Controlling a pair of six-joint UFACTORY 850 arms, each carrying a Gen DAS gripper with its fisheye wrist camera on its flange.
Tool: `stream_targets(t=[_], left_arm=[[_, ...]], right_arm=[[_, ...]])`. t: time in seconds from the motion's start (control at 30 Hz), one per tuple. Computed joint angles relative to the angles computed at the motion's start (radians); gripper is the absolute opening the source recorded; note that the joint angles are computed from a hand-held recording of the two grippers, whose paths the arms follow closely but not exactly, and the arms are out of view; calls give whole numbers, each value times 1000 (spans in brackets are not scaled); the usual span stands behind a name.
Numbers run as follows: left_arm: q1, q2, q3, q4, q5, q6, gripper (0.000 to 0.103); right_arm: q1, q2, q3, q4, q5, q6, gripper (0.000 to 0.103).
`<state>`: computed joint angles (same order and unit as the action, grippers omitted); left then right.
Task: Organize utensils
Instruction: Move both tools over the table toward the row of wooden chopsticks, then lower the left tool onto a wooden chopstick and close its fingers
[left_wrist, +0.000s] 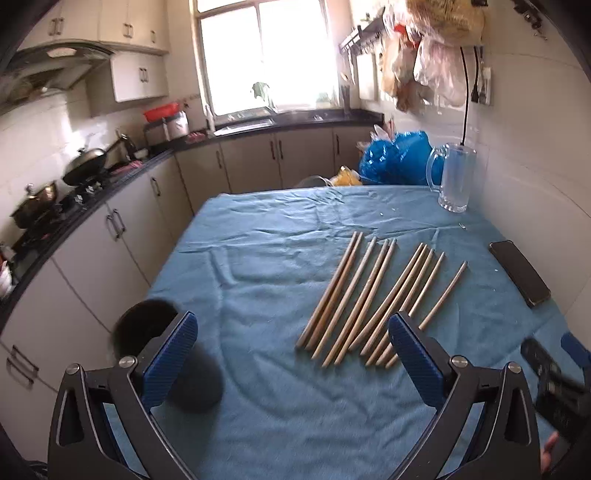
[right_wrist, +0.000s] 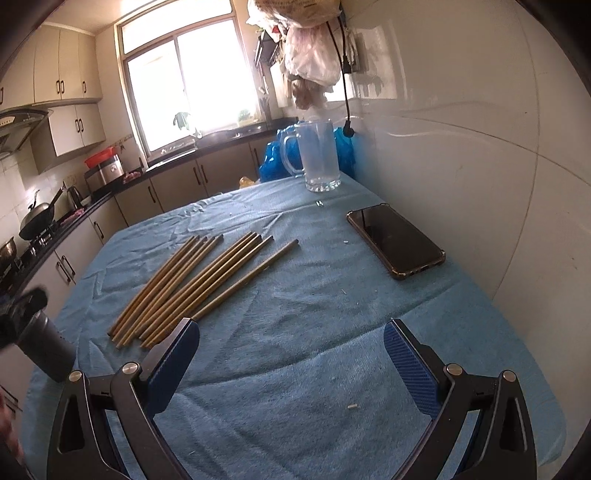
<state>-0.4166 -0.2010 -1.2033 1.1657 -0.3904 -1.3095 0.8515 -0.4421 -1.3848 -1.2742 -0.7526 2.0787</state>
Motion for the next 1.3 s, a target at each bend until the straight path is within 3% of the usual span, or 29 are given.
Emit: stream_targets(t=[0.1, 0.27, 0.4, 0.67, 0.77, 0.87, 1.03, 1.07, 1.17, 1.3], left_arm=[[12, -78, -92, -181, -1, 192, 86], [44, -210, -247, -531, -6, 508, 70], [62, -327, -375, -687, -84, 637, 37], [62, -437, -461, -583, -165, 568, 31], [64, -441, -457, -578, -151, 575, 21], [68, -463, -492, -647, -186, 644, 5], [70, -463, -480, -618, -170, 619, 5], [70, -462, -480, -636, -169, 637, 0], [68, -456, -478, -671, -183, 655, 0], [78, -427, -447, -808, -174, 738, 0]], right_arm=[[-21, -4, -6, 15, 49, -35, 102], [-61, -10, -11, 42, 127, -66, 102], [-80, -11, 0, 30, 178, -32, 102], [-106, -29, -11, 25, 259, -38, 102], [-110, -39, -22, 33, 271, -48, 102], [-115, -49, -37, 58, 284, -75, 102], [-120, -70, -74, 122, 293, -147, 102], [-121, -75, -83, 140, 293, -167, 102], [-136, -95, -119, 211, 335, -244, 101], [-165, -155, -207, 375, 363, -455, 89]])
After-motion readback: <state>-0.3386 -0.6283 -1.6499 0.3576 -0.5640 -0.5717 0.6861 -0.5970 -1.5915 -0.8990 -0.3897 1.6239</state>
